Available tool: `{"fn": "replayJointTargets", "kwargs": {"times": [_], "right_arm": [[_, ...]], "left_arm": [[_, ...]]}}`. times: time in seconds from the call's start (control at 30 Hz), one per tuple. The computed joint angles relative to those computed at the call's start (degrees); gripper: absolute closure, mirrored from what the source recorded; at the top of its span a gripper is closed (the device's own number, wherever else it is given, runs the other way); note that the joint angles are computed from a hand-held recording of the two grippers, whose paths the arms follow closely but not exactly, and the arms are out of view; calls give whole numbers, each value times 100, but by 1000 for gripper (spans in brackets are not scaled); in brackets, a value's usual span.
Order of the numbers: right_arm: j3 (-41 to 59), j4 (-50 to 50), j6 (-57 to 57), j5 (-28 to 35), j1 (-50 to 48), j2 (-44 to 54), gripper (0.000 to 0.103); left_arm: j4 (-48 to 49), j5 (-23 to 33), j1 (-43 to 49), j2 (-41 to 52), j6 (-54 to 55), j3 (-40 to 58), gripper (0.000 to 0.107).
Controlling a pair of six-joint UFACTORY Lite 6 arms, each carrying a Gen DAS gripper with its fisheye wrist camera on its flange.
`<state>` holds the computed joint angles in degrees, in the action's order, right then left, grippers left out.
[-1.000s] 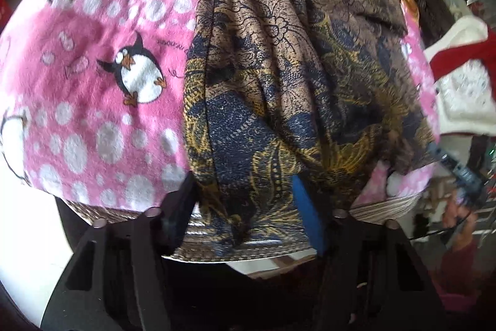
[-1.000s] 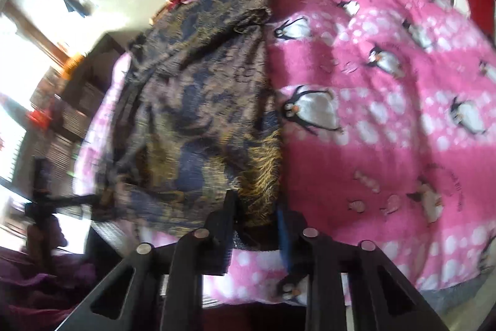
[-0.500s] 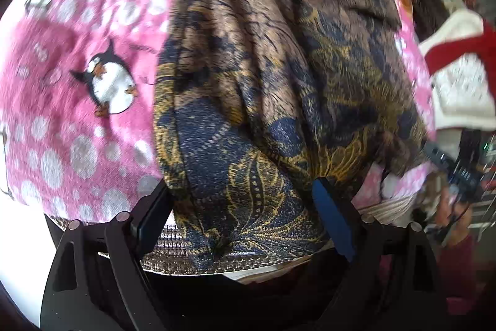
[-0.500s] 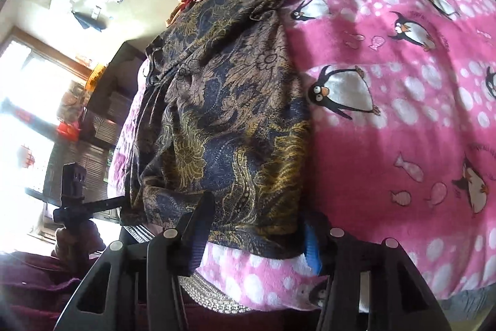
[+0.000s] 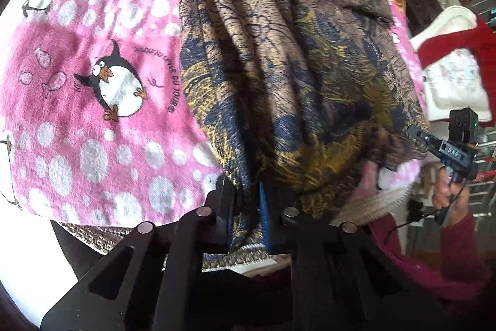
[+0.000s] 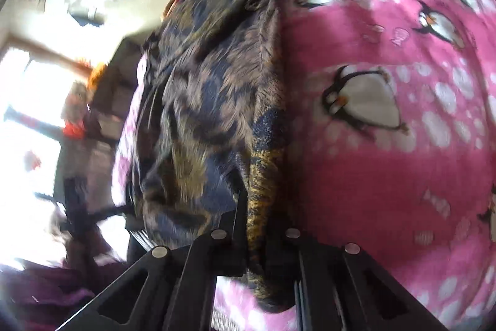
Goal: Fold small clothes
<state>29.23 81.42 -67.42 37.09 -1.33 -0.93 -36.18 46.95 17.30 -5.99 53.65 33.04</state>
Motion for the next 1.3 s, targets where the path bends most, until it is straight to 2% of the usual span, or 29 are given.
{"fn": "replayJointTargets", "kwargs": {"times": [0.1, 0.2, 0.27, 0.33, 0.43, 0.53, 0.63, 0.77, 0.9, 0.97, 1.03, 1.1, 1.17, 1.23, 1.3], "right_arm": [[-488, -616, 789, 110, 40, -1152, 97], [-924, -1335, 1528, 300, -58, -2042, 97], [-1123, -1320, 1451, 274, -195, -2046, 97], [-1173, -888, 1004, 319, -349, -1674, 97], [-1018, -786, 998, 258, -157, -1545, 97], [-696, -834, 1098, 590, -329, -1648, 97], [-121, -535, 889, 870, -513, -1496, 97], [1036, -62, 670, 812, -536, -685, 97], [2680, 75, 715, 464, -339, 608, 97], [3664, 72, 907, 462, -287, 1393, 97], [4561, -271, 1296, 357, -177, 2053, 97], [5267, -839, 1854, 274, -78, 2575, 97], [5491, -880, 1863, 431, -65, 2834, 97], [5442, -981, 1824, 381, -7, 2857, 97], [5138, -800, 1595, 427, -61, 2755, 97]], "left_arm": [[155, 388, 411, -394, 404, 46, 99], [210, 460, 724, -377, 652, 101, 99], [254, 294, 755, -120, 653, 105, 99], [253, 219, 725, -71, 568, 62, 99], [140, 569, 769, -353, 686, 149, 99], [-183, 1075, 998, -255, 839, 636, 99], [-651, 1317, 1020, -17, 832, 1303, 99], [-1169, 1239, 736, 681, 480, 2582, 99], [-1564, 1087, 510, 1611, 291, 4029, 99], [-1388, 809, 174, 2174, -174, 4772, 99], [-1252, 876, 1, 2589, -482, 5255, 99], [-1197, 1236, 66, 2728, -607, 5333, 99], [-988, 1370, 109, 2647, -591, 4959, 99], [-721, 1367, 179, 2472, -558, 4454, 91], [-436, 1254, 342, 2201, -523, 3696, 52]]}}
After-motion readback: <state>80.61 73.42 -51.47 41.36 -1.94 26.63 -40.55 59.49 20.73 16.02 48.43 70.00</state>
